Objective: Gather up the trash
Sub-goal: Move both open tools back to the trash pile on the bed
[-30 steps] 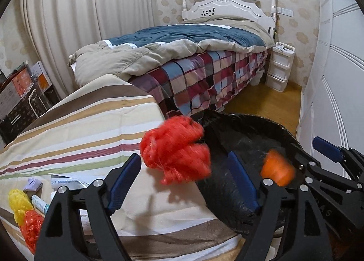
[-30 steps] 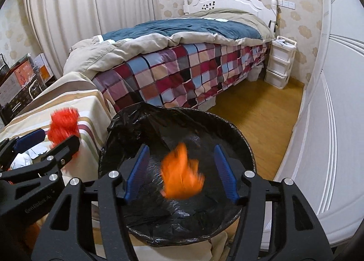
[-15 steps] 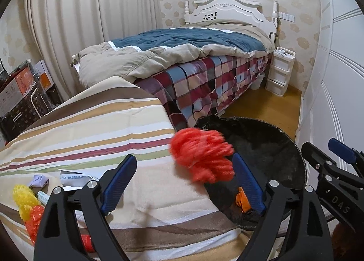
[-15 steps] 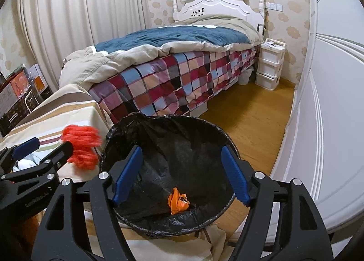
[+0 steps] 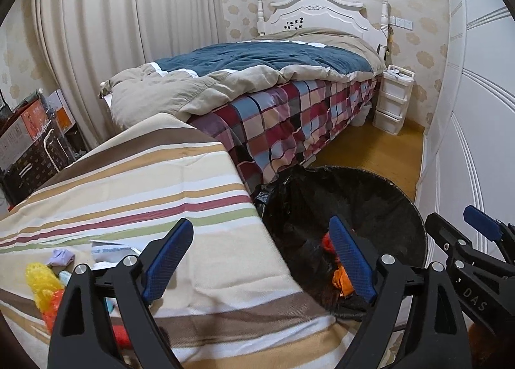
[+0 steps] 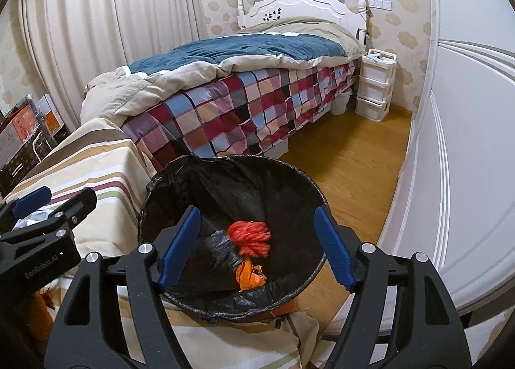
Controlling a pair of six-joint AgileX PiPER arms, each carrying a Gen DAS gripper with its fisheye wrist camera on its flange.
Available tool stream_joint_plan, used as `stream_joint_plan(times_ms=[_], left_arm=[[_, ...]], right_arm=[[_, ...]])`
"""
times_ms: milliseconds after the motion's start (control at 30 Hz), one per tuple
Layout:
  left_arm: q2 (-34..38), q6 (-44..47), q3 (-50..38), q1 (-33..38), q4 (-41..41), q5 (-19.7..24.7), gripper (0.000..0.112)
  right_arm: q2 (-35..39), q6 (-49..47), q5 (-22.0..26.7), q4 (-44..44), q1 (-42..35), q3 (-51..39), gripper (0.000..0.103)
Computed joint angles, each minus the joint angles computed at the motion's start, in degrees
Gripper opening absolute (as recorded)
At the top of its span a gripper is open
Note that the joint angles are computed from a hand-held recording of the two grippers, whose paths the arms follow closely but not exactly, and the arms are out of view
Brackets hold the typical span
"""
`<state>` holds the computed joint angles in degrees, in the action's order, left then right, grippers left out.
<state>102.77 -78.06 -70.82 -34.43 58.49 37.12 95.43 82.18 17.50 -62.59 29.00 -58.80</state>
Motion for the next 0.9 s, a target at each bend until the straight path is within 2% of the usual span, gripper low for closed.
stream_joint_plan(times_ms=[100,300,700,767,900], left_arm=[[-2.2,0.0,2.2,-0.6,0.0,1.6,0.086],[-10.6,-3.9,11.9,-2.3,2.3,4.7,0.086],[-30.2,-9.3,32.1,-2.2,1.0,10.8,0.086],[-32.2,-10.2,34.5,-1.8,0.4,11.2,0.086],[-33.4,-10.4,37.2,0.4,-1.7,8.6,0.086]], right_arm=[[-0.8,1.0,0.4,-0.8,0.9,0.9,0.072],[-3.6,3.8,2.1,-2.7,6.1,3.8,0.072],[-7.7,7.3,7.2,-3.3,21.1,6.5,0.072],[-7.5,7.1,8.1,-3.0,23.4,6.2,0.072],[-6.5,7.3,9.6,-2.7,26.4,6.0,0.072]])
